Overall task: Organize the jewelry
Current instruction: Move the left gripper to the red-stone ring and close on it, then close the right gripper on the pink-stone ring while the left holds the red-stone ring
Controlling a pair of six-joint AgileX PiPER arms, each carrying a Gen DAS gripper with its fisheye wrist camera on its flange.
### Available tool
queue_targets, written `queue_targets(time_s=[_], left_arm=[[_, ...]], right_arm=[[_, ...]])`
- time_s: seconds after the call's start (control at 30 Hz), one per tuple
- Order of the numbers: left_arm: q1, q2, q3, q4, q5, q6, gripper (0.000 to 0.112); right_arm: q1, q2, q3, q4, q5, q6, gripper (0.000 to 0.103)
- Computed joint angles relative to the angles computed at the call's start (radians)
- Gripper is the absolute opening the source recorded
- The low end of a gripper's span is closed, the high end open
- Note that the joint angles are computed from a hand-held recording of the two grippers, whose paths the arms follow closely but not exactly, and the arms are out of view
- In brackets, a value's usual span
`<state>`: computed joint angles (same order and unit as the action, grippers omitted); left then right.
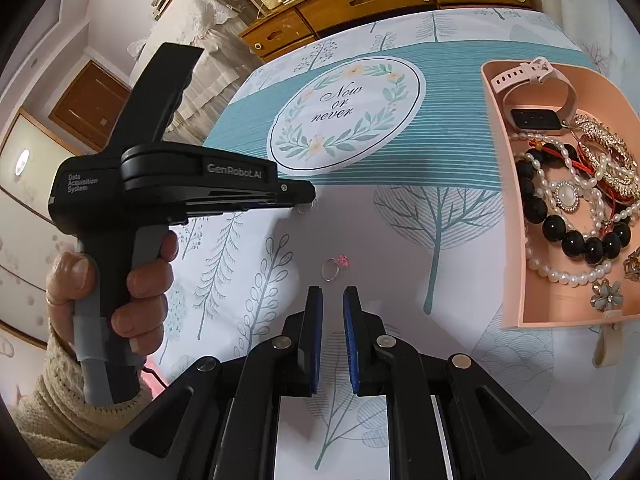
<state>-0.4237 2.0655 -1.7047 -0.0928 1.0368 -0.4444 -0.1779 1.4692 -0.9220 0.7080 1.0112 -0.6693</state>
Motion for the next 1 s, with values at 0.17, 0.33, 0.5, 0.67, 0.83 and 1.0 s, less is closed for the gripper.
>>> queue_targets(time_s=[0.17,0.33,0.5,0.67,0.83,1.0], left_arm=[[-0.027,0.051,-0.091,0.052,0.06,-0.018,0.012],[-0.05,0.079,-0.142,0.066,0.087,-0.001,0.005],[-0.048,0.016,-0.054,0.062,0.024,0.006,0.005],[-0.046,-0.083,0.053,0.068,-0.044,0.011,0.005],[-0.008,-0.19,0.193,0.033,-0.113,0.059,0.005],[0.033,-0.256,0.289,-0.012,-0.159,0.112,0.005]], right_arm=[[-0.018,-0.003,0.001,0.008,0.02,-0.017,0.011],[-0.02,0.003,-0.001,0.012,0.026,-0.023,0.011],[-0.012,0.013,-0.004,0.009,0.024,-0.014,0.011],[0.026,0.027,-0.015,-0.004,0.015,0.009,0.019],[0.081,0.019,-0.011,-0.022,-0.041,0.054,0.038],[0.172,0.03,-0.02,-0.08,-0.097,0.135,0.038]])
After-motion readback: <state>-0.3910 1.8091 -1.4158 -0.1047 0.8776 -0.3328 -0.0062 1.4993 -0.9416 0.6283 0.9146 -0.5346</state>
